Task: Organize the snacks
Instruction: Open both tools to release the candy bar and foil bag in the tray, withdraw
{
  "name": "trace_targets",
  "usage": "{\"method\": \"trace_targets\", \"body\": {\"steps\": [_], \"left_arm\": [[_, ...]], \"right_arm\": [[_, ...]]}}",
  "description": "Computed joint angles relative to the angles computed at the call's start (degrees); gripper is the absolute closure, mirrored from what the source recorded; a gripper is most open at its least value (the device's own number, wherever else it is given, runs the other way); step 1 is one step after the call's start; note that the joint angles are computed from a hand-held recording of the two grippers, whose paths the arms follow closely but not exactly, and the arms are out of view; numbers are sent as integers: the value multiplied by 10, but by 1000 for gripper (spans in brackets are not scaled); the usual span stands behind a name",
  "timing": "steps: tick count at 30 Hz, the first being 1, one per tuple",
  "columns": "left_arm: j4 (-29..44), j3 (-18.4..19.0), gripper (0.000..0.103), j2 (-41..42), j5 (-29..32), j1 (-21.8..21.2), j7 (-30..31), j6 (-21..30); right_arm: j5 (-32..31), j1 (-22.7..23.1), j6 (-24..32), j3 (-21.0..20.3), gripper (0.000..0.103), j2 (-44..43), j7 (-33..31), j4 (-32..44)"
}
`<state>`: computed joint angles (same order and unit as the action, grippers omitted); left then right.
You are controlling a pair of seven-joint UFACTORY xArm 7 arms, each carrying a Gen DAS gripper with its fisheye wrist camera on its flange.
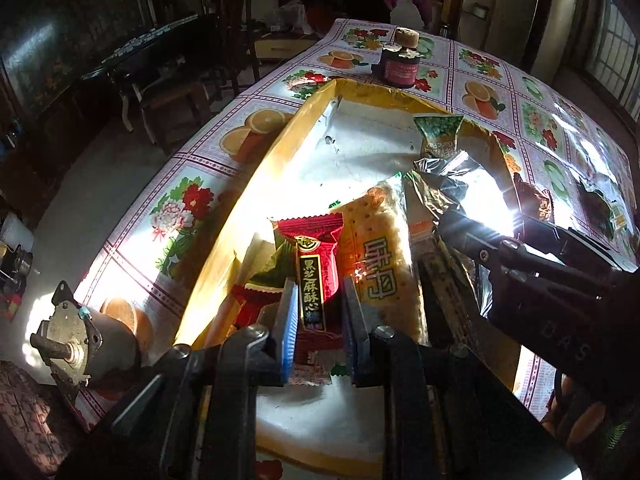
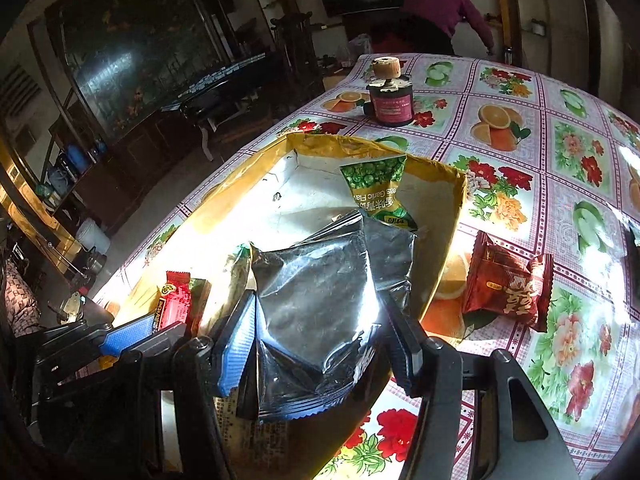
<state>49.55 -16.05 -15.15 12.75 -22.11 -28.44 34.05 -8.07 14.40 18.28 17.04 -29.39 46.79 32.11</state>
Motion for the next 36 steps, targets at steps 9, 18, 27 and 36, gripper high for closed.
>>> {"method": "trace_targets", "body": {"steps": [9,18,27,36], "left_arm": [[1,4,80,0,-1,-3,2,-2],[-33,13,69,-46,-42,1,9,-11],[-33,-3,63,-74,-58,-6,14,-3],[-7,-33,49,-75,-50,-30,15,3]], "right_arm": [[-10,-2,30,9,41,-1,3,13],[-42,0,128,52,28,-78,50,17],[-84,-8,255,86,25,-155,84,30],[-50,24,328,44,25,-314,89,-59]]}}
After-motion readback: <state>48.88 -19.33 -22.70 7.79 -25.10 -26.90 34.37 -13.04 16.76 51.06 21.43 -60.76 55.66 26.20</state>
